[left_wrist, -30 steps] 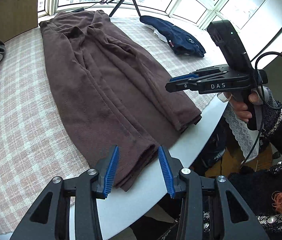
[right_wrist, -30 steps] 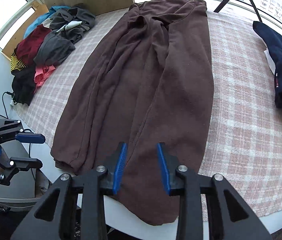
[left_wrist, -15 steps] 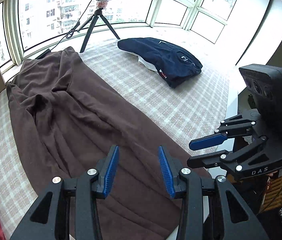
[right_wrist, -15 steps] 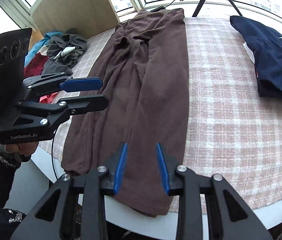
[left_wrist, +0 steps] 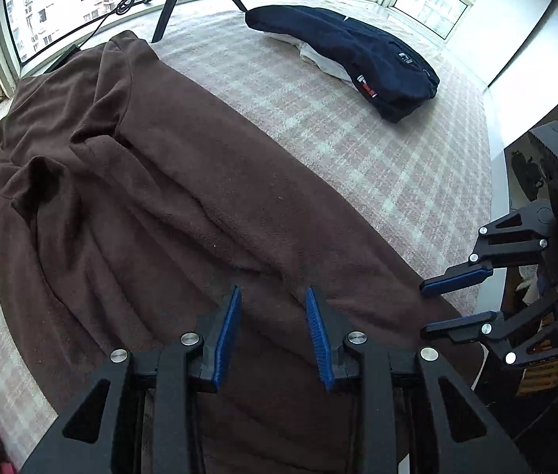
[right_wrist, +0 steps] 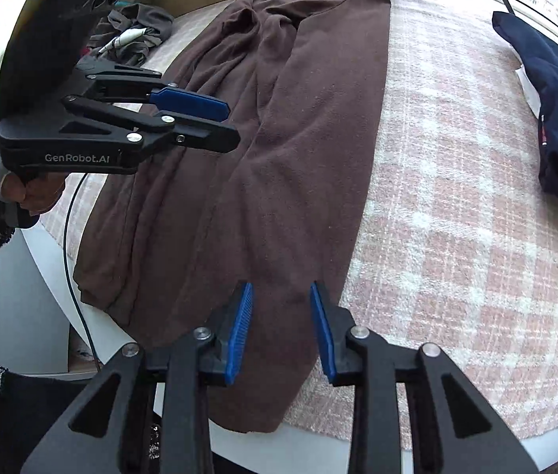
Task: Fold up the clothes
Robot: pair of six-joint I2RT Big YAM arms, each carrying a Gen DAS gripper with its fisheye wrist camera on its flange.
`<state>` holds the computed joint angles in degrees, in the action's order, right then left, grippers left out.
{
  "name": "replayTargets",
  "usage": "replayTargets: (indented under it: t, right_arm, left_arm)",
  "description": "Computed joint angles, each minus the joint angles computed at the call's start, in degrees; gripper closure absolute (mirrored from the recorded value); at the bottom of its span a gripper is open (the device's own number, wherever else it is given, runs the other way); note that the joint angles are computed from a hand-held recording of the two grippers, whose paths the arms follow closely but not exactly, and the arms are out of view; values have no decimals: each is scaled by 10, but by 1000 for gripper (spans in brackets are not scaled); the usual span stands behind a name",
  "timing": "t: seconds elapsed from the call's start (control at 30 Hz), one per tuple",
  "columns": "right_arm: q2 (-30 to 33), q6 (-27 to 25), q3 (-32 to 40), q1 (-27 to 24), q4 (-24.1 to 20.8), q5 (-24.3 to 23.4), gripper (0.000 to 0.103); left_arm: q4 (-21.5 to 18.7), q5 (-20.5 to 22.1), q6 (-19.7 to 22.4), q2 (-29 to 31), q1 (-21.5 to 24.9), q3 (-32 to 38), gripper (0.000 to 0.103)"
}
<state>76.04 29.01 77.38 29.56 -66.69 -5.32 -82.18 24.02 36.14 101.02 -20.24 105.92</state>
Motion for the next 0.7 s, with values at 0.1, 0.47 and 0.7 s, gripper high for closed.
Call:
replayTargets:
  t: [0.1, 0.47, 0.7]
  right_arm:
    - [-6, 24, -8, 6, 48, -15, 73]
    - [53, 87, 50, 71, 88, 16, 72]
    - [191, 88, 204, 24, 42, -31, 72]
  left_arm:
    - [-21, 24, -11, -38, 59, -6, 70]
    - [-12, 15, 80, -213, 161, -239, 69]
    - [80, 50, 94, -240, 91, -320, 65]
